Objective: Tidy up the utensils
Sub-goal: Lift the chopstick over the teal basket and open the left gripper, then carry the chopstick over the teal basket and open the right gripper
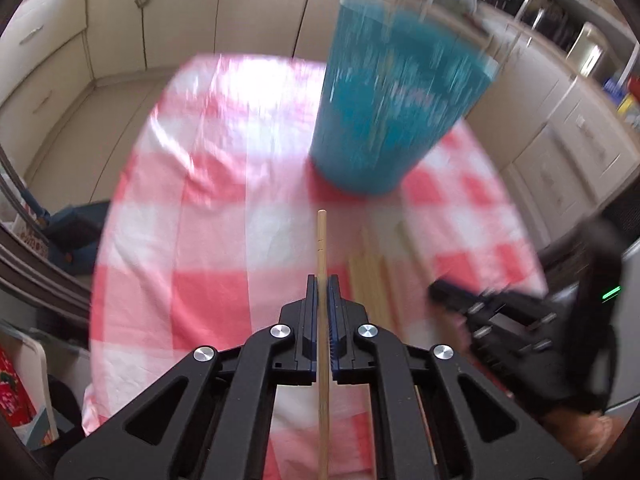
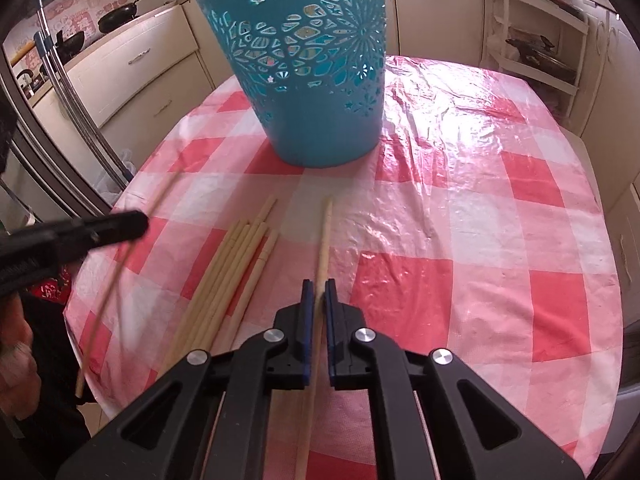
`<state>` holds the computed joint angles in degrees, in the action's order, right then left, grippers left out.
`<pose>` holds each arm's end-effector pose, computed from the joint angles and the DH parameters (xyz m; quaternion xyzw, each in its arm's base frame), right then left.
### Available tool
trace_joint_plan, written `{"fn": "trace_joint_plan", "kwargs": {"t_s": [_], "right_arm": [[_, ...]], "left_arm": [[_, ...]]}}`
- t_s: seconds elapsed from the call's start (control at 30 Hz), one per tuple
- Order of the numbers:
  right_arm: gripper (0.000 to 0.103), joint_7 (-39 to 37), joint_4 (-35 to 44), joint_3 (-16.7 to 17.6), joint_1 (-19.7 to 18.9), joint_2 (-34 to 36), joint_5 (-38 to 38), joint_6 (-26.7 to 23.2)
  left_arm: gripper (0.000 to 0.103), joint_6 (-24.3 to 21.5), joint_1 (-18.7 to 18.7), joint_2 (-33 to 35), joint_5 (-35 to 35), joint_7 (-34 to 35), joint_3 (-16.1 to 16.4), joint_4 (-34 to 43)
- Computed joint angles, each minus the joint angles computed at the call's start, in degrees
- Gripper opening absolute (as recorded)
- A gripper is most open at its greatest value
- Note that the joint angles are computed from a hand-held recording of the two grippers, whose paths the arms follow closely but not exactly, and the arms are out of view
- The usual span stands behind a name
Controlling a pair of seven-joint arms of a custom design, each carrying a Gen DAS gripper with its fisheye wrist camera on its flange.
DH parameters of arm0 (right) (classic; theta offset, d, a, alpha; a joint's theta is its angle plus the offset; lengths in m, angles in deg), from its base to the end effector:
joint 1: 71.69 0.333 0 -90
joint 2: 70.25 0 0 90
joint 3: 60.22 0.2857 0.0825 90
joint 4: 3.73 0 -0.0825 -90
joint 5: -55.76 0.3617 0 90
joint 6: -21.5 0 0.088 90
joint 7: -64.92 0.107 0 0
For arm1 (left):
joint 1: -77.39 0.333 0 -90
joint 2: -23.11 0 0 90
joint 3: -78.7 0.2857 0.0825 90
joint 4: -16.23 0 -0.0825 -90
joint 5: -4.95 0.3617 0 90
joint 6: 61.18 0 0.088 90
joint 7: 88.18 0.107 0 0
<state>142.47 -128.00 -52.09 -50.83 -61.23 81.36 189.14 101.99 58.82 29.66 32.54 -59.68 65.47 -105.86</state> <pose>0.5169 0.2531 0.3714 -0.7669 0.5617 -0.0757 0.3011 0.4795 -0.3231 0.4054 -0.7063 0.6332 -0.2955 0.1136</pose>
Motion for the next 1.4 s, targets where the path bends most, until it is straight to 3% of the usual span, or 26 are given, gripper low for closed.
{"fn": "trace_joint_plan", "kwargs": {"t_s": [0.1, 0.23, 0.4, 0.53, 0.67, 0.77, 0.97, 1.07, 1.23, 1.3, 1.4], "right_arm": [[0.006, -2.3, 0.0, 0.9, -0.8, -0.1, 3.0, 0.0], [0.006, -4.5, 0.3, 1.3, -1.3, 0.0, 6.1, -0.5], [0.006, -5.7, 0.4, 1.2, -1.2, 0.0, 7.9, -0.7], [0.006, -6.4, 0.0, 0.9, -0.8, -0.2, 7.2, -0.3], [0.006, -5.4, 0.0, 0.4, -0.3, -0.1, 5.0, -0.1], [0.006, -5.9, 0.0, 0.6, -0.5, -0.1, 5.1, -0.1], [0.006, -4.3, -0.4, -0.1, 0.5, 0.2, 1.5, 1.6], [0.006, -3.8, -0.7, -0.1, 0.5, 0.2, 0.3, 2.3], [0.006, -9.2, 0.0, 2.5, -2.5, -0.2, 9.4, -0.4], [0.006, -12.2, 0.4, 3.0, -3.7, -0.7, 15.6, -2.4], [0.006, -15.7, 0.2, 2.5, -4.3, -2.6, 23.7, -4.7]], "left_arm": [[0.004, 4.2, 0.4, -3.8, 5.7, -5.4, 1.3, 0.3], [0.004, 4.3, 1.3, -2.3, 16.5, -11.9, 2.1, 9.9], [0.004, 1.1, -1.4, 7.0, 27.4, -17.6, 4.8, 28.1], [0.004, -3.7, -6.2, 16.3, 33.1, -20.1, 9.2, 42.9], [0.004, -8.1, -9.8, 24.9, 35.1, -22.0, 13.3, 53.9], [0.005, -9.8, -10.5, 29.2, 33.1, -21.6, 14.7, 58.0], [0.005, -10.8, -11.1, 29.4, 30.6, -20.3, 15.8, 54.0], [0.009, -10.6, -10.7, 25.4, 29.9, -19.8, 15.0, 47.0], [0.065, -14.8, -12.3, 13.6, 38.5, -30.3, 15.2, 30.4], [0.076, -17.1, -12.2, 8.1, 40.8, -33.7, 14.1, 22.6], [0.088, -21.1, -10.7, 3.5, 37.6, -33.0, 11.2, 14.0]]}}
